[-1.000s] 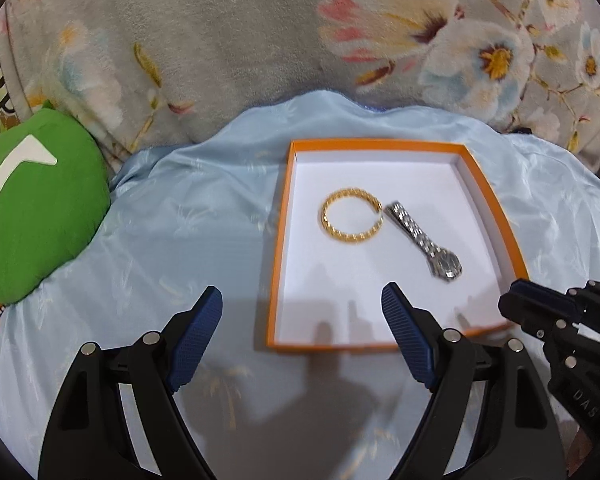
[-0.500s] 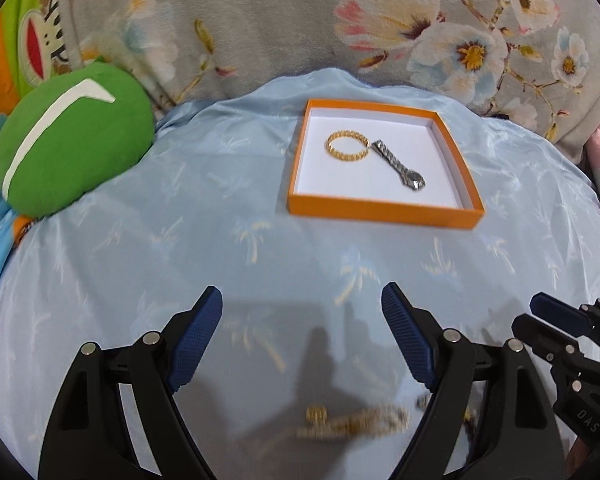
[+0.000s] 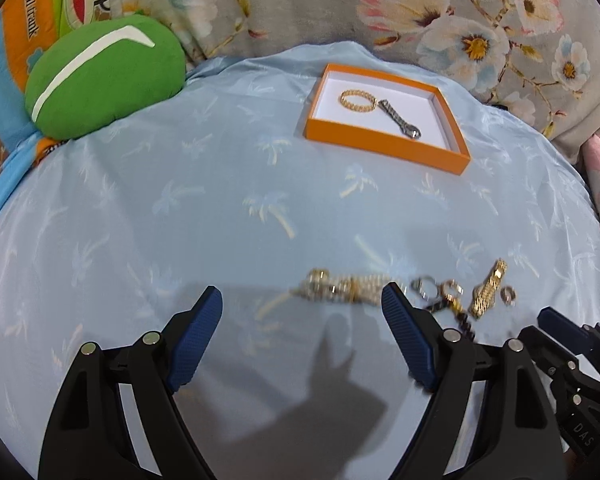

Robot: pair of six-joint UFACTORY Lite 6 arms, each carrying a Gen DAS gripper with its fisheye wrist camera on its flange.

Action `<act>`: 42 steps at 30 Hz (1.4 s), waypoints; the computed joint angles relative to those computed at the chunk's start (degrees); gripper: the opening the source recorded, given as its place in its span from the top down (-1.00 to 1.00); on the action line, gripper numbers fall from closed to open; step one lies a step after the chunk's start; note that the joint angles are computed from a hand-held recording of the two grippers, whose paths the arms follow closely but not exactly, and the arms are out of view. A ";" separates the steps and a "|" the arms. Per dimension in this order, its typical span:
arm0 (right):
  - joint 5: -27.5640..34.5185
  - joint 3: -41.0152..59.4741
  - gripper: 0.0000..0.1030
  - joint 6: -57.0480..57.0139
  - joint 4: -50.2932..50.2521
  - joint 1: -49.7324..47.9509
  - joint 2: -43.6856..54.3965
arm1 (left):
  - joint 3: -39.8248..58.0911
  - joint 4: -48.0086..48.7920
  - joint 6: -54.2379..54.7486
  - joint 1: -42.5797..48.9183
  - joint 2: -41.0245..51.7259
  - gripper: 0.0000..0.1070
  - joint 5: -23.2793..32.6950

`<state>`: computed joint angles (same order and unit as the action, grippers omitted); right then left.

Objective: Organize jewelry
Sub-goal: 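Withdraw both grippers from the box back toward the remaining jewelry, then close the left gripper on the black bead bracelet while the right gripper approaches the gold watch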

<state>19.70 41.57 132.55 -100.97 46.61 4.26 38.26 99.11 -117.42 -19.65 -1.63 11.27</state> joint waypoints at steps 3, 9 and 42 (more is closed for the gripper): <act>0.53 -4.09 0.25 3.80 -1.10 1.00 -2.70 | -4.12 1.51 -2.44 -1.07 -2.50 -0.48 1.16; 3.04 -9.97 0.22 5.39 1.62 4.29 -7.68 | -9.76 1.33 -3.62 -2.00 -8.71 -0.48 0.14; 1.83 -17.97 0.07 16.74 -5.87 0.11 -15.82 | 8.44 -16.66 11.89 -16.67 11.36 -0.62 4.55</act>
<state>21.54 23.60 149.29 -106.84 46.72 -11.56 46.70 82.45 -105.53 -36.33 9.73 15.82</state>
